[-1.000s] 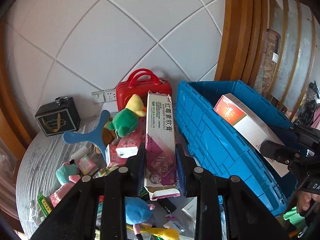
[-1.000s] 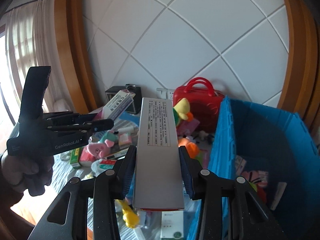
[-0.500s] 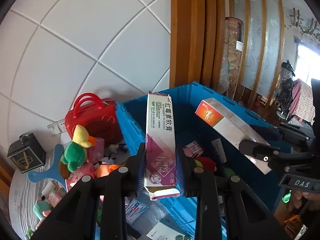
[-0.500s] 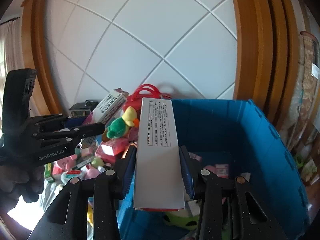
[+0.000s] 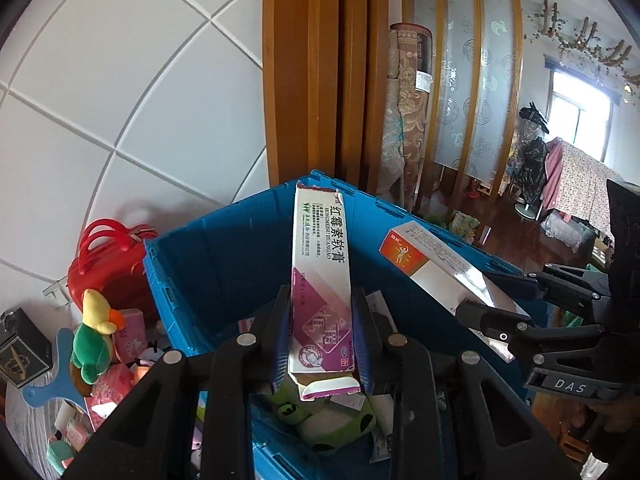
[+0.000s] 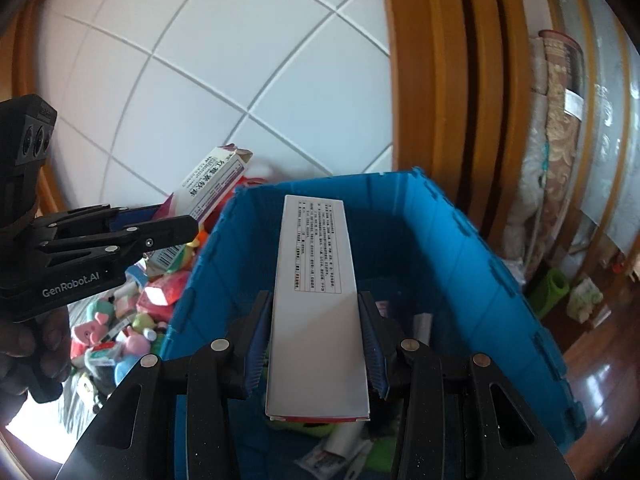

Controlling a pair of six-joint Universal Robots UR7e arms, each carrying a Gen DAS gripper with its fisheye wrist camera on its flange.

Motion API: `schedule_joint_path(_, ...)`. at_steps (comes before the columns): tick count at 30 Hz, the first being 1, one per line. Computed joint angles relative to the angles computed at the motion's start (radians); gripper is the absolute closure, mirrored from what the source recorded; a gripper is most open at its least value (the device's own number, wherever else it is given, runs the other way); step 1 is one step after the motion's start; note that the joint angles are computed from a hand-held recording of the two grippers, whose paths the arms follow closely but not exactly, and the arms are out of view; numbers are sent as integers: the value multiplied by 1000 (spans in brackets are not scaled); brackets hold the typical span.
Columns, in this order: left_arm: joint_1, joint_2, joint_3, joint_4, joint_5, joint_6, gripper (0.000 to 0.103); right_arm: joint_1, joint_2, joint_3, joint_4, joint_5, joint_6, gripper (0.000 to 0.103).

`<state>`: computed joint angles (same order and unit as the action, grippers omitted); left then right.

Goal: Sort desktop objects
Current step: 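Lift the ointment box and white flat box and carry them over the crate, then open both tools to drop the two boxes into the crate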

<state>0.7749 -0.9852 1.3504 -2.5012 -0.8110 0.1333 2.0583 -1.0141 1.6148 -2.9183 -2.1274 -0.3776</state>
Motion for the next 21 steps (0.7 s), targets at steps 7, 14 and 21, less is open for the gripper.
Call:
schedule_joint_path(7,1,60,-70,23,-37,29,76,-20,5,-8,-21,-30,-3,62)
schedule_joint_path(14,8,88,-101,30,-51,37,76,-32,4,-6,-28,-45,2,62)
schedule_joint_path(21,10,93,-111,8,-43,45,4,-22,40,-35,-58,-106,-38,9)
